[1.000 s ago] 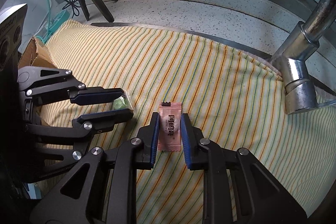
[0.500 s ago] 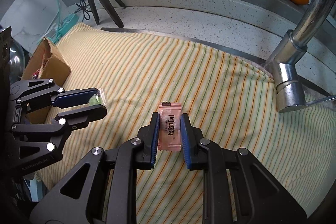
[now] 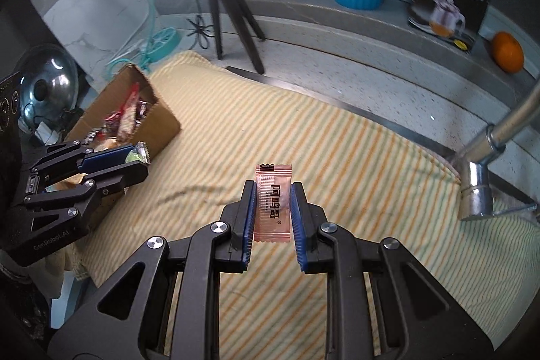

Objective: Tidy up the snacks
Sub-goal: 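Carry both candies over the cardboard box, then lower both candies into the box and open both grippers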

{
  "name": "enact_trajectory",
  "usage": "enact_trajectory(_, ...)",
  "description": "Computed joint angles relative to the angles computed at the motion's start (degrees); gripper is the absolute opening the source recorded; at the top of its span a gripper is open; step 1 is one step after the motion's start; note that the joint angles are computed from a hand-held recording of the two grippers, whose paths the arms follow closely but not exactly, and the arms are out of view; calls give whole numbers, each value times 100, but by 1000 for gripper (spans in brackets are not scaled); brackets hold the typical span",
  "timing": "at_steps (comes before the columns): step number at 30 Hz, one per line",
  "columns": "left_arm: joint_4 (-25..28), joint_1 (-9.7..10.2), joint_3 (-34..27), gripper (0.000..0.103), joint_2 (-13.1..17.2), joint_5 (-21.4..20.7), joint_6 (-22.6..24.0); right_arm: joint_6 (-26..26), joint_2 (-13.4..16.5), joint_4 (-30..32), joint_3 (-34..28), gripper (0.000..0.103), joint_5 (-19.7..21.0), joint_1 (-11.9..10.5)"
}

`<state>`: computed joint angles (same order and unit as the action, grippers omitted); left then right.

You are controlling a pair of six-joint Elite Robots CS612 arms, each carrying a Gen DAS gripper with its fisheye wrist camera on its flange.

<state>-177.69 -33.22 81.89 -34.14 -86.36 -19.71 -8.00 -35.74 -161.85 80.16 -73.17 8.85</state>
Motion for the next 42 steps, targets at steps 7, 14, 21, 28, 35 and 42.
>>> enact_trajectory(7, -490, 61, 620, 18, -295, 528, -476, -367, 36, 70, -234, 21, 307, 233)
enact_trajectory(14, -641, 208, 1116, 18, -509, 942, -1127, -674, 188, 311, -599, 21, 674, 489)
enact_trajectory(21, -562, 272, 1329, 18, -618, 1307, -1391, -914, 445, 793, -1132, 21, 905, 737)
enact_trajectory(28, -581, 298, 1421, 28, -685, 1500, -1534, -1054, 552, 823, -1359, 45, 942, 862)
enact_trajectory(35, -652, 281, 1482, 44, -725, 1716, -1684, -991, 509, 568, -1309, 72, 893, 862)
enact_trajectory(42, -640, 197, 1564, 64, -806, 1961, -1912, -1008, 397, 374, -1103, 81, 862, 809)
